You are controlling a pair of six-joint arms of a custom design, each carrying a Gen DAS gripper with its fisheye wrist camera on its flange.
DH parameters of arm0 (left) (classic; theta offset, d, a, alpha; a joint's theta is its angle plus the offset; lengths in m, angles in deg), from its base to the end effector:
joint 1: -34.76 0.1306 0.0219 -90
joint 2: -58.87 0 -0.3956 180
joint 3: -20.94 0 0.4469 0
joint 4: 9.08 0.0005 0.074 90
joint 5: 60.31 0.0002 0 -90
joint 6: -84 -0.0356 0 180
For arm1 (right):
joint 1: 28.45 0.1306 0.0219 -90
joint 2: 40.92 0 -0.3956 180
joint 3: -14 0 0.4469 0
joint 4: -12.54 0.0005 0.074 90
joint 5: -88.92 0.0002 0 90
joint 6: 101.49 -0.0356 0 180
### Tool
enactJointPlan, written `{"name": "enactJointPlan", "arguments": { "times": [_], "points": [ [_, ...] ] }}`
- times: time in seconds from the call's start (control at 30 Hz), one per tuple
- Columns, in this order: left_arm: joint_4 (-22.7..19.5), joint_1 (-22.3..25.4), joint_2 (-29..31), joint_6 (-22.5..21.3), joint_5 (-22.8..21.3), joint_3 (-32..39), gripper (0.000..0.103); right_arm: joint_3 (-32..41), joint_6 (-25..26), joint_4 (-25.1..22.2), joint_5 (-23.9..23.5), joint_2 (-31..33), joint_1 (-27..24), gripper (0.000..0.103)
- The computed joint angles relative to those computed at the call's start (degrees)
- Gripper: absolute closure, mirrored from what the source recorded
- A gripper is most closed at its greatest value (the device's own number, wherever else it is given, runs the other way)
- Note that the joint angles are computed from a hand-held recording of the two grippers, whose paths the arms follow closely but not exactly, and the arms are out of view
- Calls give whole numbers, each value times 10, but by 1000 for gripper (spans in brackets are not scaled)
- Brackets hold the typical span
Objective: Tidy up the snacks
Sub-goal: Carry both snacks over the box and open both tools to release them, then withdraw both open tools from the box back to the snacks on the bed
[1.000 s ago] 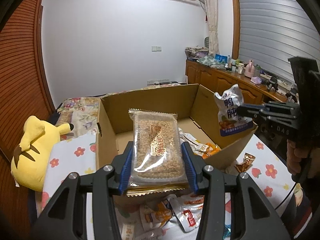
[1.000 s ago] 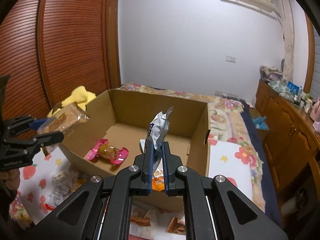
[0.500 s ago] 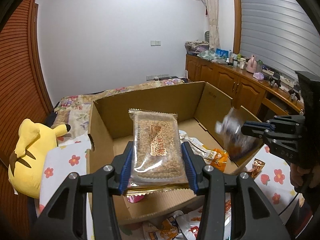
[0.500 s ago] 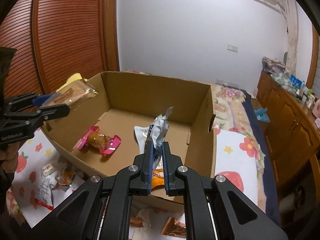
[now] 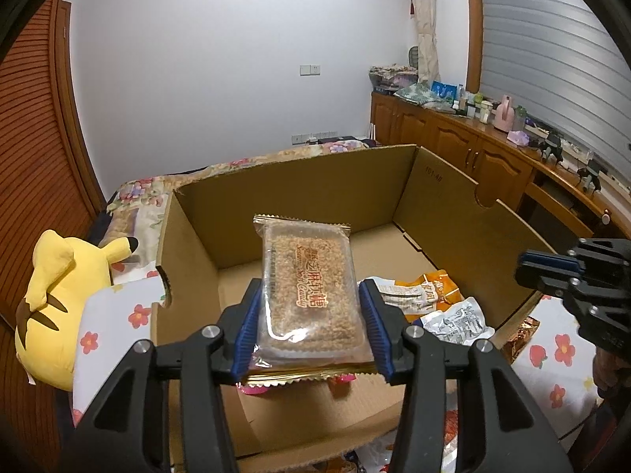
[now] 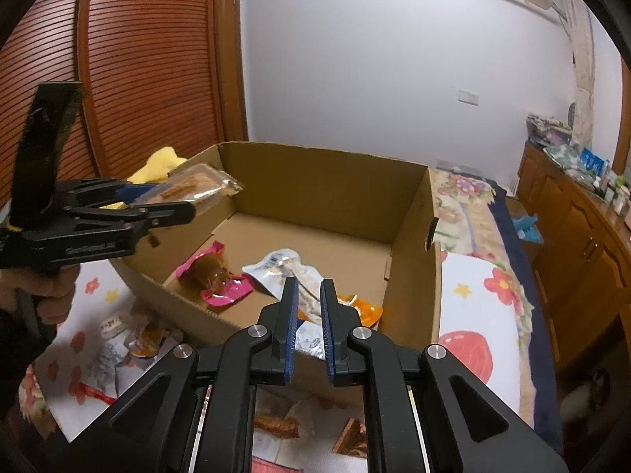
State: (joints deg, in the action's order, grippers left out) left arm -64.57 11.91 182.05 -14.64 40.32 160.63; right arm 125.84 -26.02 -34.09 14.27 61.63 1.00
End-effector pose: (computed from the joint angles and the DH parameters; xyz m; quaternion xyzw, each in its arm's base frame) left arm 0.6898 -0.2983 0.5200 0.2822 0.8541 -0.1360 0.4152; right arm 0.5577 0.3035 0.5230 -0.0566 0.8884 0.0536 0.4524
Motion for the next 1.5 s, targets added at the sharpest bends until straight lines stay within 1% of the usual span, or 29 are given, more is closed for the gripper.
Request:
{"name": "enactJointPlan", "arguments": {
  "times": [0.03,0.1,0.2,0.33,0.4,0.47,0.5,0.73,0.8,0.93,1.2,1.5],
  "points": [
    [-3,0,4,1,-1,5,52,-2,1,1,2,-2,1,95],
    [-3,-1,6,5,-4,8,52,-7,0,3,4,-6,3,91],
    [0,-1,5,7,-2,6,49,-15,-4,8,5,-13,4,88],
    [10,-2,-10,3,-4,-15,49,-27,-7,12,9,-24,5,84],
    [20,-3,-24,-1,-6,-34,48,-36,-10,15,18,-32,6,78],
    [29,-3,-38,-2,-4,-53,47,-47,-15,19,25,-41,8,75],
    [34,-3,-46,-2,-2,-64,47,-52,-19,20,28,-46,8,71],
    [67,-3,-103,1,4,-136,45,-91,-42,22,50,-79,13,59],
    [77,-2,-120,2,6,-157,44,-103,-50,25,58,-89,15,53],
    [93,-1,-152,0,2,-197,43,-124,-65,29,65,-106,17,49],
    [109,2,-198,-1,-7,-261,42,-156,-86,26,75,-128,20,40],
    [127,11,-240,12,-7,-349,41,-187,-101,15,70,-141,12,39]
  ]
}}
